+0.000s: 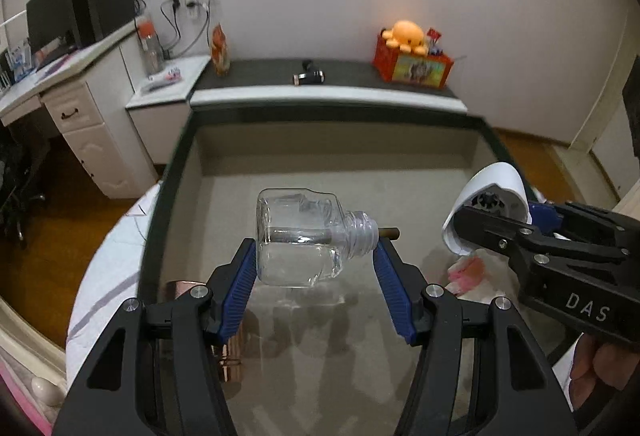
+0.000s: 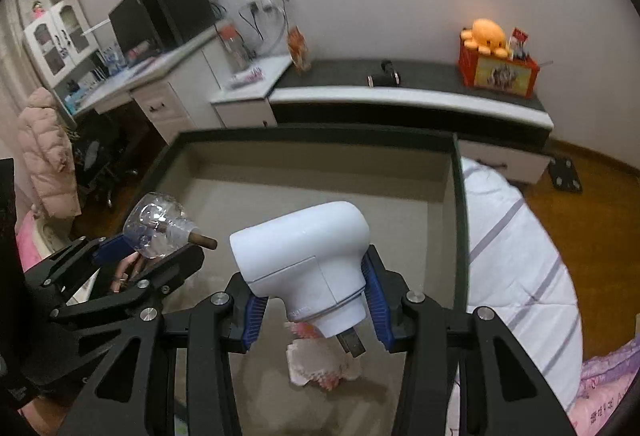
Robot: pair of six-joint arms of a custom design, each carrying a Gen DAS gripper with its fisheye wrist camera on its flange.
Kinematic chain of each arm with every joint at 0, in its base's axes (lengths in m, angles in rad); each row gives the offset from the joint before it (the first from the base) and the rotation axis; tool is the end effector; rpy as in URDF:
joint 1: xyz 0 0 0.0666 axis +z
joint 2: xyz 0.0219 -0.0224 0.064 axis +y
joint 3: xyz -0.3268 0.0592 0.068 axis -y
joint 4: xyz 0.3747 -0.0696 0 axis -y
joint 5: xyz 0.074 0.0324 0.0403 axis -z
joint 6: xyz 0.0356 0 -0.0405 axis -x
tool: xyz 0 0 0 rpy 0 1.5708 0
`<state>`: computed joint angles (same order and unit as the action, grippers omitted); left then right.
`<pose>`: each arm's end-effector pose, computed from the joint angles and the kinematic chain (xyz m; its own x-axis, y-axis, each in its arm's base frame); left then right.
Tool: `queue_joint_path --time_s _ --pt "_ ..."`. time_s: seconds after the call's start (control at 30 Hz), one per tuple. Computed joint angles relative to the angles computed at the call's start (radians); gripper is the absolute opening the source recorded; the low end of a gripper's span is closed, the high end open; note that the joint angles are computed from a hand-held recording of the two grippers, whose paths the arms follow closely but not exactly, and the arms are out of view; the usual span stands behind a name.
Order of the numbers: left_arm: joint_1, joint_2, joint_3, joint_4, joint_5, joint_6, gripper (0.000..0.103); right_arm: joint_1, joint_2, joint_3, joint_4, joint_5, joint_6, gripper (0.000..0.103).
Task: Organize rigid objects
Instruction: 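Carry the bottle and hair dryer into the box and release both, then lift both tools away from the box back over the table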
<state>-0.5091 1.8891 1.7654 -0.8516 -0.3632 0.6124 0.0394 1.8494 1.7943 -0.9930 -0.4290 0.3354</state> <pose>0.5479 -0.2918 0.2845 -0.7534 -0.1949 -0.6280 -0.1851 0.9793 -0.0818 0.6032 0.0382 0.3132 -0.7375 -0.3286 -0.5900 -0.5147 0.8391 0.1760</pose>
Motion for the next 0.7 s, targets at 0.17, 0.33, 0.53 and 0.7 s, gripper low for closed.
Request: queue_joint_path --time_s 0.17,0.33,0.53,0.7 --pt "-0.007 0.005 0.020 -0.050 -0.027 0.005 0.070 -0.004 0.017 0.012 -0.020 0.013 -0.024 0.054" --pt "-0.022 -0.063 -0.054 -0.008 -0.090 0.017 0.092 -0.031 -0.020 -0.021 0.004 -0.019 -0.047 0.084" --pt "-0.072 -0.183 -0.181 0.054 -0.223 0.040 0.102 -0.056 -0.151 -0.168 0.113 -0.038 -0.073 0.103" --pt "-0.145 -0.298 -0.296 0.082 -0.360 0.086 0.103 -0.082 -0.316 -0.350 0.234 -0.062 -0.093 0.103"
